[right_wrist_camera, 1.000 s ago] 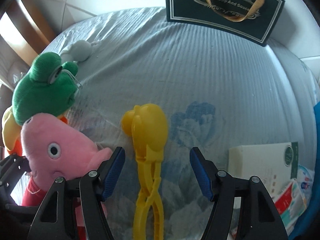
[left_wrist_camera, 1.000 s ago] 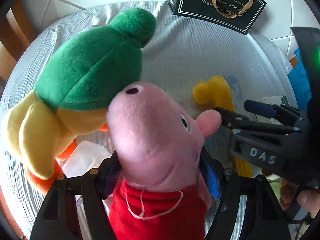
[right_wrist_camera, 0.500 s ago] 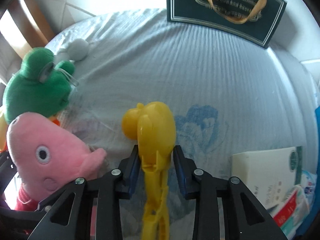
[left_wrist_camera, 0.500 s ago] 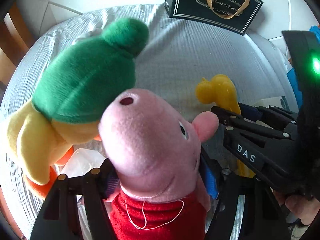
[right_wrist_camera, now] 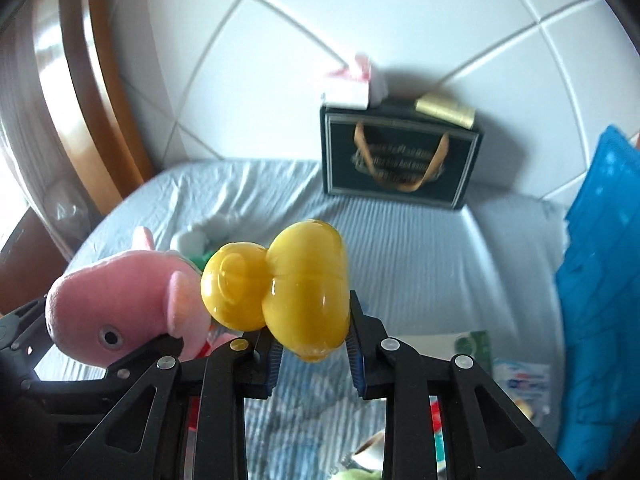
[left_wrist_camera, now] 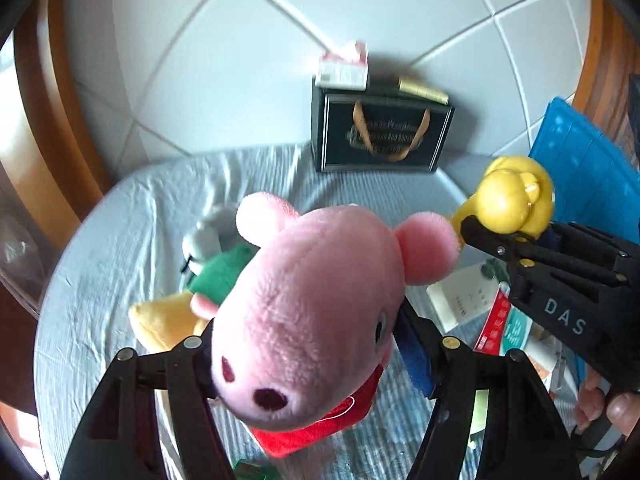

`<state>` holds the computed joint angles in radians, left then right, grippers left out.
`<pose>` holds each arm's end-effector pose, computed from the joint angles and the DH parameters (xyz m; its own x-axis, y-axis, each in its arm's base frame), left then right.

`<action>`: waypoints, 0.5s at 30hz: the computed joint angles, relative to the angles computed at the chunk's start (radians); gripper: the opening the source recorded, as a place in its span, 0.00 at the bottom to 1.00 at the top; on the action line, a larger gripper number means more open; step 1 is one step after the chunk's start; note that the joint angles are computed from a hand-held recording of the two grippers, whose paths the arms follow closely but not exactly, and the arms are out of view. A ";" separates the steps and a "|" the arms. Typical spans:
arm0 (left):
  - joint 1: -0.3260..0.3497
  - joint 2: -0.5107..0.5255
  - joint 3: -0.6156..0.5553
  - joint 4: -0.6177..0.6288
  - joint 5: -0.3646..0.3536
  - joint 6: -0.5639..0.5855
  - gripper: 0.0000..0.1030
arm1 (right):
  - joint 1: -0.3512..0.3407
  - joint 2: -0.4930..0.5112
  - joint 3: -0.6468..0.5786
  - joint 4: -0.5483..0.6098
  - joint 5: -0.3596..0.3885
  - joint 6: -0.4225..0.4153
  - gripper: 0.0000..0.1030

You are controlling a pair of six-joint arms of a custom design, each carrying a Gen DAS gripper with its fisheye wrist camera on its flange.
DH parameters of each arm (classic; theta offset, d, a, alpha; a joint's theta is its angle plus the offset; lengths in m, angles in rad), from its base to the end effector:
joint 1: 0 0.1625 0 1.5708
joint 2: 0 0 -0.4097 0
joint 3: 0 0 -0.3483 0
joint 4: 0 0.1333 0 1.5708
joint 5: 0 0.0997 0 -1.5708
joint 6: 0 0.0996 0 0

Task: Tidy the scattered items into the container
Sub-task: 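Lift the pig plush and yellow toy and carry both over the blue crate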

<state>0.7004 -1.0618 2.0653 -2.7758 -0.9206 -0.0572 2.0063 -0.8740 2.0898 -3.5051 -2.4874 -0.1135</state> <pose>-0.2578 -0.4705 0.1688 -0.6475 0.4935 -0.5807 0.7133 0.6608 -0.2337 0.2597 -0.4295 0.1701 -0.7311 0.1382 0.6681 -0.4030 0.7027 -0.5864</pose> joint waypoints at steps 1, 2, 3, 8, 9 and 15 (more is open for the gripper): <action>-0.015 -0.010 0.005 -0.012 0.005 -0.001 0.65 | 0.014 -0.016 0.002 0.005 -0.007 0.000 0.26; -0.029 -0.018 0.008 -0.019 0.013 -0.006 0.65 | 0.027 -0.028 0.003 0.006 -0.013 -0.004 0.26; -0.041 -0.020 0.008 -0.027 0.023 -0.011 0.65 | 0.042 -0.040 0.004 0.008 -0.022 -0.007 0.26; -0.117 -0.042 0.040 -0.049 0.092 -0.065 0.65 | 0.095 -0.088 0.035 0.034 -0.057 -0.004 0.26; -0.131 -0.056 0.049 -0.038 0.099 -0.082 0.65 | 0.105 -0.096 0.041 0.043 -0.062 -0.002 0.26; -0.199 -0.152 0.119 0.053 0.134 -0.193 0.65 | 0.162 -0.133 0.088 0.086 -0.111 0.026 0.26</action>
<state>0.5016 -1.2137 2.1847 -2.7224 -0.7863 -0.2502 2.1682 -1.0066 2.1778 -3.4195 -2.5980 -0.0880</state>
